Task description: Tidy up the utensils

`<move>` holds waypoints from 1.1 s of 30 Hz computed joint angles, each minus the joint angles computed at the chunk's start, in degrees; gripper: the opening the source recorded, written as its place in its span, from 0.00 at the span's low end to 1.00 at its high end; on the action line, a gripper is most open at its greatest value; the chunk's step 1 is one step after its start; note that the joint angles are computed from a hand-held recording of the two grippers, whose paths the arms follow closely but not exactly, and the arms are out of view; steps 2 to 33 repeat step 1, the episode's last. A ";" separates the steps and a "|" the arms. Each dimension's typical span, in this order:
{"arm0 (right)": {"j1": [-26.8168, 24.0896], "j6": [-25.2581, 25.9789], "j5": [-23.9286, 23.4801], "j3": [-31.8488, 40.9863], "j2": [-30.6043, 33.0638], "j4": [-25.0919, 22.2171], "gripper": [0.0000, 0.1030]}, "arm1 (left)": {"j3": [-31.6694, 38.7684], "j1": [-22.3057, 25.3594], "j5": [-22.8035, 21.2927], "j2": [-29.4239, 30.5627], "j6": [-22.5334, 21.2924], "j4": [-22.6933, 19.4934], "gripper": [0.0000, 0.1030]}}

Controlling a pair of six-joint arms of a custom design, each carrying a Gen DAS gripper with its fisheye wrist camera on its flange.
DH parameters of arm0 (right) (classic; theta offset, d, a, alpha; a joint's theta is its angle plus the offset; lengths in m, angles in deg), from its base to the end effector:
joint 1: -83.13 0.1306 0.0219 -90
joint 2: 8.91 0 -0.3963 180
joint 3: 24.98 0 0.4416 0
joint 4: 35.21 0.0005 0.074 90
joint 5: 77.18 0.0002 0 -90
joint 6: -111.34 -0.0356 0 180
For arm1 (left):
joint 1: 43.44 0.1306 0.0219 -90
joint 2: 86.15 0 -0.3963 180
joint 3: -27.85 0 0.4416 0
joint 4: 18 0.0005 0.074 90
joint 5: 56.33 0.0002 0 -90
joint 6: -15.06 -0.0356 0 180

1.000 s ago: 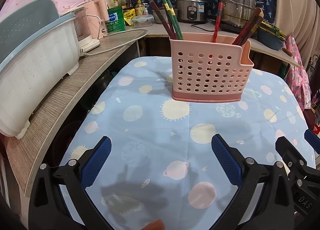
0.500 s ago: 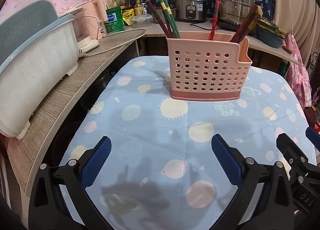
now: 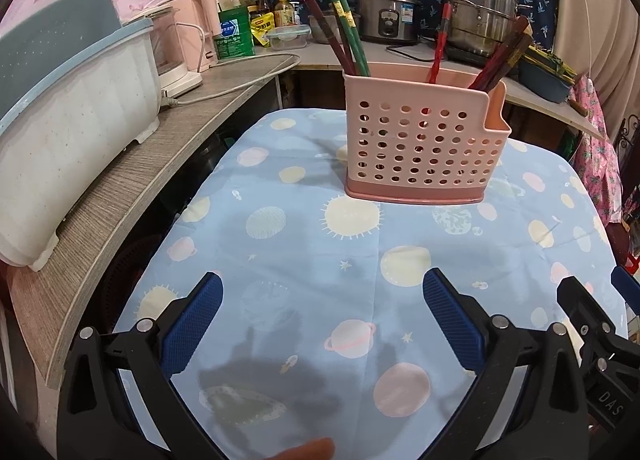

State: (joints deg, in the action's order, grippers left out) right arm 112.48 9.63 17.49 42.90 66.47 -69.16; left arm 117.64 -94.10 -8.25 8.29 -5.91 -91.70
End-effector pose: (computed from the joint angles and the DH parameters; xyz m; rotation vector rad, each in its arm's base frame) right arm 0.3866 0.2135 0.3838 -0.3118 2.2858 0.2767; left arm 0.3431 -0.3819 0.3915 -0.4757 2.3545 0.2501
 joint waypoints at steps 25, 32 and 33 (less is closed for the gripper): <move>-0.06 -0.01 0.07 -0.08 -0.05 -0.01 0.94 | -0.08 -0.03 -0.22 -0.07 -0.10 0.04 0.93; -0.06 -0.01 0.07 -0.08 -0.05 -0.01 0.94 | -0.08 -0.03 -0.22 -0.07 -0.10 0.04 0.93; -0.06 -0.01 0.07 -0.08 -0.05 -0.01 0.94 | -0.08 -0.03 -0.22 -0.07 -0.10 0.04 0.93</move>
